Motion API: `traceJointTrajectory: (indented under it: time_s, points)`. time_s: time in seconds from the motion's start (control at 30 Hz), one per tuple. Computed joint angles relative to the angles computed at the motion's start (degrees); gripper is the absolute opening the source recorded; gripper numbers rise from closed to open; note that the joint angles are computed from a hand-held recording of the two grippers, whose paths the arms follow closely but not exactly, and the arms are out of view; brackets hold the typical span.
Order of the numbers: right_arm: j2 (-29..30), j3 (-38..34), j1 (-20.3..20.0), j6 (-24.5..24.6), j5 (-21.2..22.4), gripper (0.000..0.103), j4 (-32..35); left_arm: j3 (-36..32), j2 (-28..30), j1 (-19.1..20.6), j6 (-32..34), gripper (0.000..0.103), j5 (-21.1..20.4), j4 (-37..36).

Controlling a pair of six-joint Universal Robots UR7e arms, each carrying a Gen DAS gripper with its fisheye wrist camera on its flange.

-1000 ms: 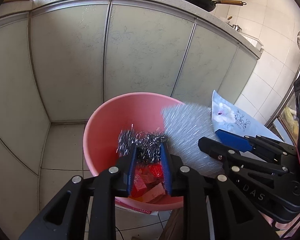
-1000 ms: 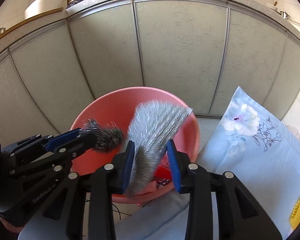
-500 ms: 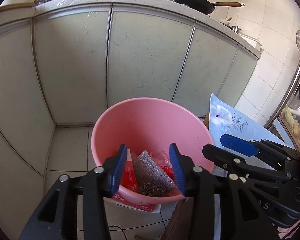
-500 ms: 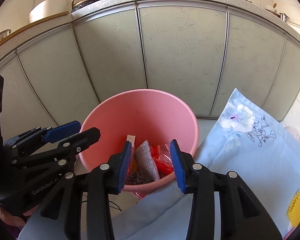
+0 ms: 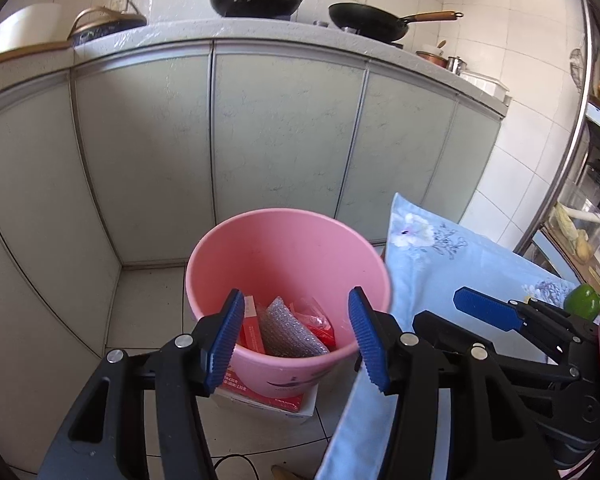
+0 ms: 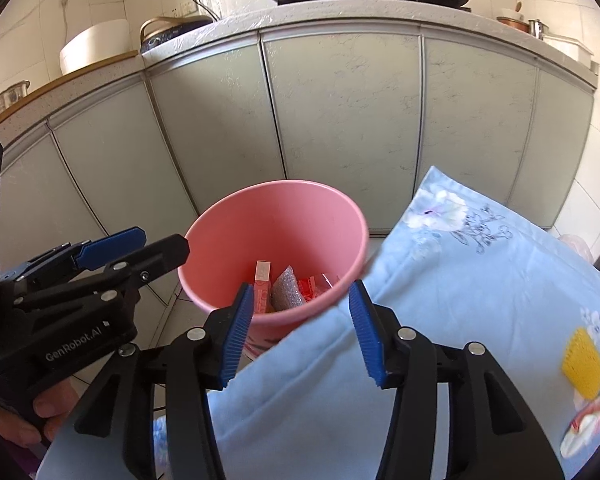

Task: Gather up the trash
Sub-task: 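Move both tools back from the bucket toward the table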

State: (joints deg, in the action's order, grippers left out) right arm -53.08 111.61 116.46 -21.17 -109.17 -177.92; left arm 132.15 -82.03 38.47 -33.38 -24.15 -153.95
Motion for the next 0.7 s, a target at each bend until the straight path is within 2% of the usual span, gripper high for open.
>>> traceJointTrajectory:
  time_s: [0.47, 0.7]
  points:
    - [-7.7, 8.73, 0.25, 0.77, -0.88, 0.052, -3.97, 0.45, -0.56, -7.74, -7.22, 0.054, 1.18, 9.63]
    - [-11.96, 13.03, -0.04, 1.93, -1.64, 0.052, -6.59, 0.4, 0.37, -10.18, -8.26, 0.054, 0.54, 10.47]
